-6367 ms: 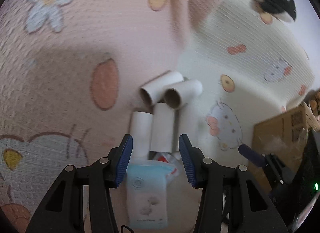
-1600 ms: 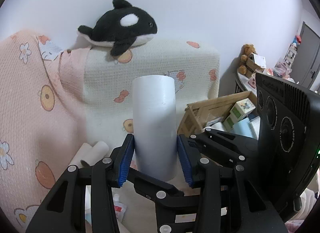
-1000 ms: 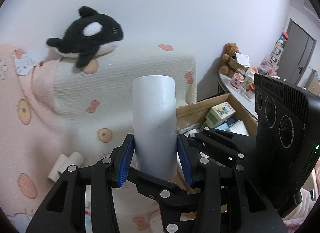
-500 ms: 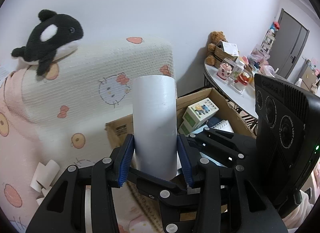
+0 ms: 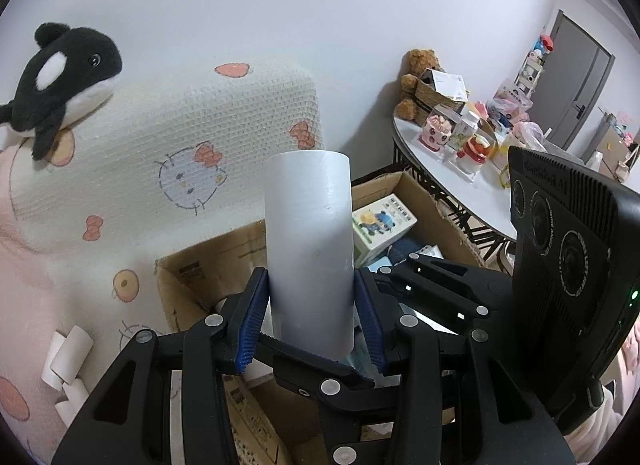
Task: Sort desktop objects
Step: 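Carry the held tube with the left gripper over the cardboard box, then lower the held tube into the box beside the standing tubes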
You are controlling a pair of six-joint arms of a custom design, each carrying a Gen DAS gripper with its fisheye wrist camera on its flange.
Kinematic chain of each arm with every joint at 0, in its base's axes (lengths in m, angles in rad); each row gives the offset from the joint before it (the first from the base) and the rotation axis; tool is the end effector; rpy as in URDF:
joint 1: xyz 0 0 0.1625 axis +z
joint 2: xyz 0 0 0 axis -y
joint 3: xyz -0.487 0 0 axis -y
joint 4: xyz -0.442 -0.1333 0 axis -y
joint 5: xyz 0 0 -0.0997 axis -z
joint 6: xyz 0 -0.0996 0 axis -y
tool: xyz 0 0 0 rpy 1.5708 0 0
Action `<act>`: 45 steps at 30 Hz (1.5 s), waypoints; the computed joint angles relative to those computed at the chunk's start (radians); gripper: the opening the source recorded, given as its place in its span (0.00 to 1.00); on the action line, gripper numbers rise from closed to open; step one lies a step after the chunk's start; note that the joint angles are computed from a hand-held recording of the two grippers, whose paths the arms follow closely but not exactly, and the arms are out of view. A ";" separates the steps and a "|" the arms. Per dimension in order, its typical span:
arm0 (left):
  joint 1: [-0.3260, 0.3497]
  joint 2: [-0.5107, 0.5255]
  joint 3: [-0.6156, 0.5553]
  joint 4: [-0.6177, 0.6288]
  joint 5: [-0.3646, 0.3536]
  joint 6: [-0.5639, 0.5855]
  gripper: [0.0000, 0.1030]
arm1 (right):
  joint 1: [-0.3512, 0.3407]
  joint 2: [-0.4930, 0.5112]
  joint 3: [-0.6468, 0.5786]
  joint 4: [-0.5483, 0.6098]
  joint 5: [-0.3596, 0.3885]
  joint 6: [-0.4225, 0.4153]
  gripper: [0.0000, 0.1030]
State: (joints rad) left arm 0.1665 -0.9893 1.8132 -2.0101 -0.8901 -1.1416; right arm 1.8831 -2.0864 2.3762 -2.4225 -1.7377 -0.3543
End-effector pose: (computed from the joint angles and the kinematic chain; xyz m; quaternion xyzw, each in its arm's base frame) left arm -0.5899 -0.2979 0.1360 0.1844 0.9089 -0.2604 0.2684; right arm 0.2095 -0.2688 0.4299 0.2914 -0.9123 0.2746 0.0859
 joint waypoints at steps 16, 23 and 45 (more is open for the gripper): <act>0.066 0.027 0.017 -0.137 -0.129 0.022 0.46 | -0.068 -0.001 -0.050 0.158 -0.039 -0.031 0.53; 0.101 0.029 0.041 -0.187 -0.215 -0.016 0.46 | -0.069 0.029 -0.076 0.257 -0.100 -0.012 0.53; 0.173 0.051 0.099 -0.230 -0.333 -0.186 0.46 | -0.066 0.057 -0.096 0.370 -0.210 -0.039 0.51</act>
State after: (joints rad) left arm 0.3393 -0.9388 1.9126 -2.2401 -1.2230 -1.3280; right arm 1.8176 -2.0291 2.2800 -2.0525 -1.9479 -0.3935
